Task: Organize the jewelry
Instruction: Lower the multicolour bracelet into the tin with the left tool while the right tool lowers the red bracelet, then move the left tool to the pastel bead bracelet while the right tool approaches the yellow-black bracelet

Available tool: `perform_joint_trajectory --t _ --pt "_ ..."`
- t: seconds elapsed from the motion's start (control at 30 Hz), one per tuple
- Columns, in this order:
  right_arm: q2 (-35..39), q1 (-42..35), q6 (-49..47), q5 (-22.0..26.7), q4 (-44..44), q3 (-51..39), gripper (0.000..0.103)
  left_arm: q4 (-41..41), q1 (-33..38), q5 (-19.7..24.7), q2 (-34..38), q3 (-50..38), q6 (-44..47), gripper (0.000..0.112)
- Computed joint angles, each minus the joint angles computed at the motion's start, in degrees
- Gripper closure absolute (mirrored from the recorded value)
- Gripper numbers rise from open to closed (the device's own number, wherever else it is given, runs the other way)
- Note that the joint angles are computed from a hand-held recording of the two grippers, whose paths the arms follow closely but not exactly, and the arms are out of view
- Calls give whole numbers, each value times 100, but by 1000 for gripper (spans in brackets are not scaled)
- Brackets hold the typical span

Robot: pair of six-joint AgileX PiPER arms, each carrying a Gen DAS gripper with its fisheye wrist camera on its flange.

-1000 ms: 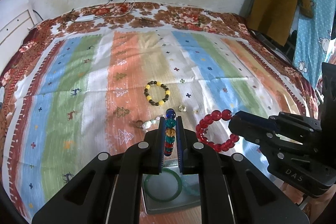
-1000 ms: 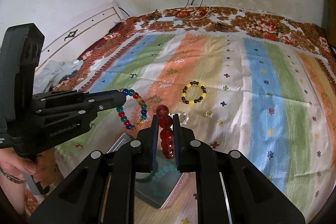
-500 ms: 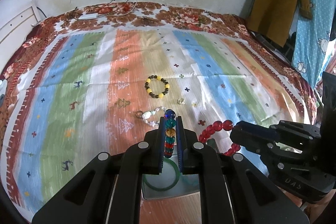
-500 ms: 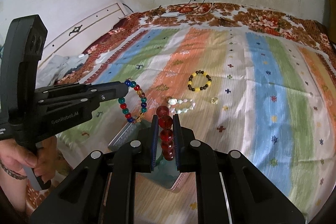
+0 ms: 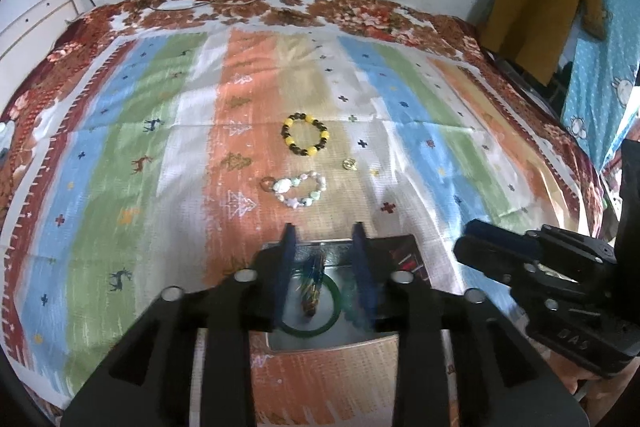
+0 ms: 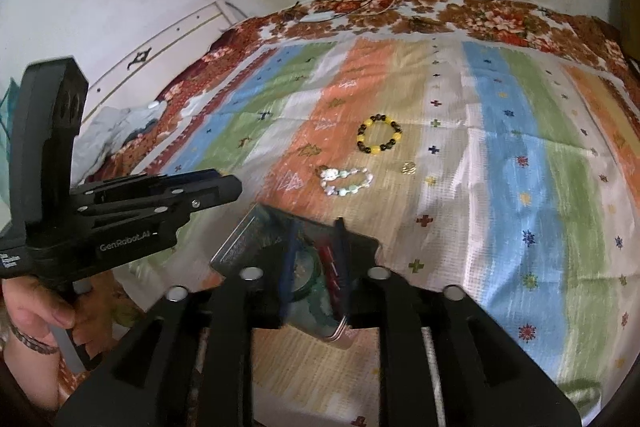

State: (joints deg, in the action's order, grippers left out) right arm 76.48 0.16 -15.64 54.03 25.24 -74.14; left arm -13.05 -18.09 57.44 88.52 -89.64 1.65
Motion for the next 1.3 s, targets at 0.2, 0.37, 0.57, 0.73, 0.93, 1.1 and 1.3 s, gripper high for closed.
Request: perform_joint_trajectory --t 0.2,0.37,0.57,0.73,0.93,1.1,1.3 --pt "98 -135 38 -12 8 -47 68 45 75 35 74 -65 -72 82" --pt "254 -199 61 -33 -41 -121 62 42 170 97 206 -172 -68 78" --pt "429 -220 121 -96 -124 -244 57 41 252 166 388 -320 -52 75" --pt "611 -174 185 -195 -313 -385 56 127 229 225 584 -502 -35 69" --pt "968 -141 277 -169 -464 -728 54 283 233 433 1037 -1017 -69 69" --pt "1211 -173 305 -125 -506 -957 51 390 188 453 1302 -1346 56 69" --pt "1576 -165 340 -73 -581 -1364 51 327 154 615 1574 -1642 215 69"
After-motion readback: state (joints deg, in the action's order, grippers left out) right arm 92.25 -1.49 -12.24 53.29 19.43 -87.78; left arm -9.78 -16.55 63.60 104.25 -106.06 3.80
